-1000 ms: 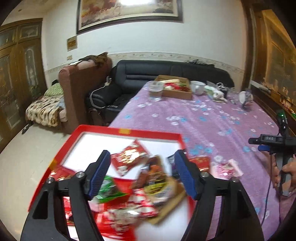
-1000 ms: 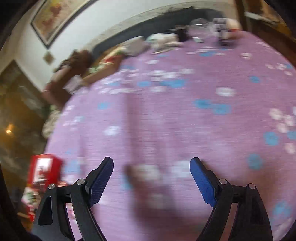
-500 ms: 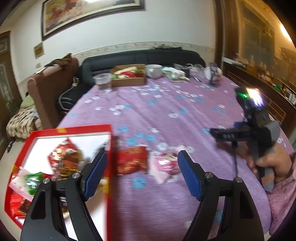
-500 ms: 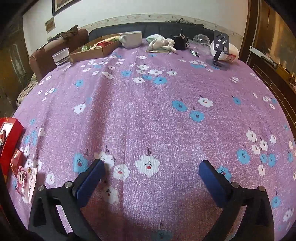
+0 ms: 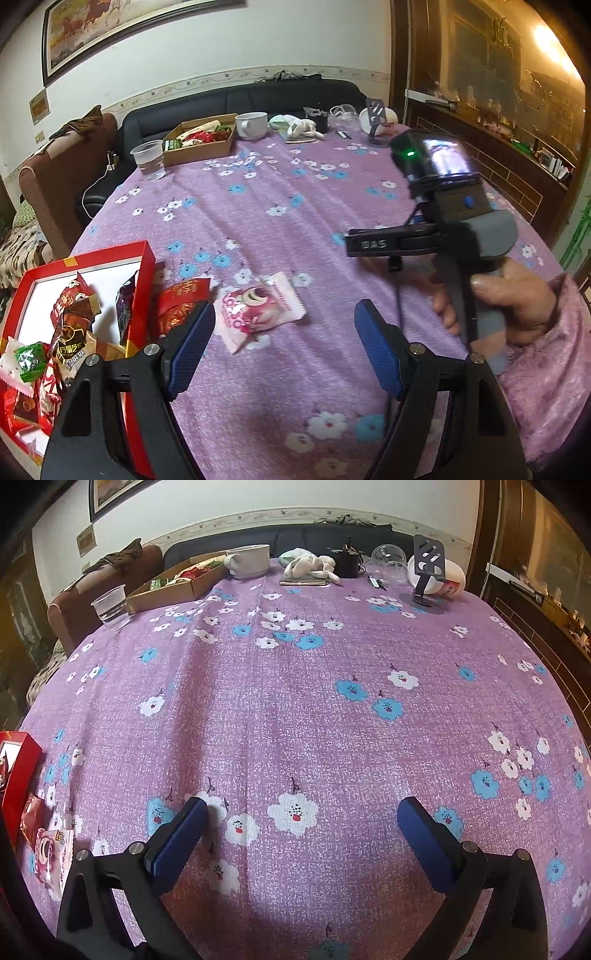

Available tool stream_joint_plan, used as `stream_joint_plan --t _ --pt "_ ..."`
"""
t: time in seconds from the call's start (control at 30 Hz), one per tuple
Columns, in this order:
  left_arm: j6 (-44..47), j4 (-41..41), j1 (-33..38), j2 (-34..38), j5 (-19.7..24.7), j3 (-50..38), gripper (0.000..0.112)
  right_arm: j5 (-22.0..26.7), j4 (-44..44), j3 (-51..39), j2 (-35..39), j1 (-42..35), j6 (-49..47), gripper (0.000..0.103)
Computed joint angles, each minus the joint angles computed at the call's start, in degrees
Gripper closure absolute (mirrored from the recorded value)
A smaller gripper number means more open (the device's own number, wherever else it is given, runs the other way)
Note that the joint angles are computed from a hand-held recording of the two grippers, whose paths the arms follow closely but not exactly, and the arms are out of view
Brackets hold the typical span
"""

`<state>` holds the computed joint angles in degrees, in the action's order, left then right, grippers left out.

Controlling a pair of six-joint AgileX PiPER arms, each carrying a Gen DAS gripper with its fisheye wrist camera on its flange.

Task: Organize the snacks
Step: 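Move both tools back over the remaining snacks on the tablecloth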

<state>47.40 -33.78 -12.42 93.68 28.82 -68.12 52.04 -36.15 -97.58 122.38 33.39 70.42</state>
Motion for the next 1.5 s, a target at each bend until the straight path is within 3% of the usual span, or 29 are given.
stream_joint_plan --t 0.37,0.5,0.93,1.13,1.5 --pt "-7.56 3.61 -1.90 -9.48 5.45 1.40 0.034 0.27 0.03 0.11 -0.08 0.21 0.46 0.000" --pt "-7.92 4.12 -1.62 -14.06 4.76 4.51 0.034 1.40 -0.40 2.96 -1.92 2.37 3.95 0.000" --pt "5.63 -8.16 6.98 -26.55 10.02 13.60 0.034 2.36 0.89 10.84 -7.43 6.49 8.10 0.000" --pt "10.25 -13.24 10.69 -24.45 12.01 12.87 0.034 2.44 0.98 10.75 -7.41 6.47 8.00 0.000" --pt "17.93 -20.43 20.10 -11.34 13.29 6.61 0.034 2.62 0.98 10.54 -7.26 6.53 7.97 0.000"
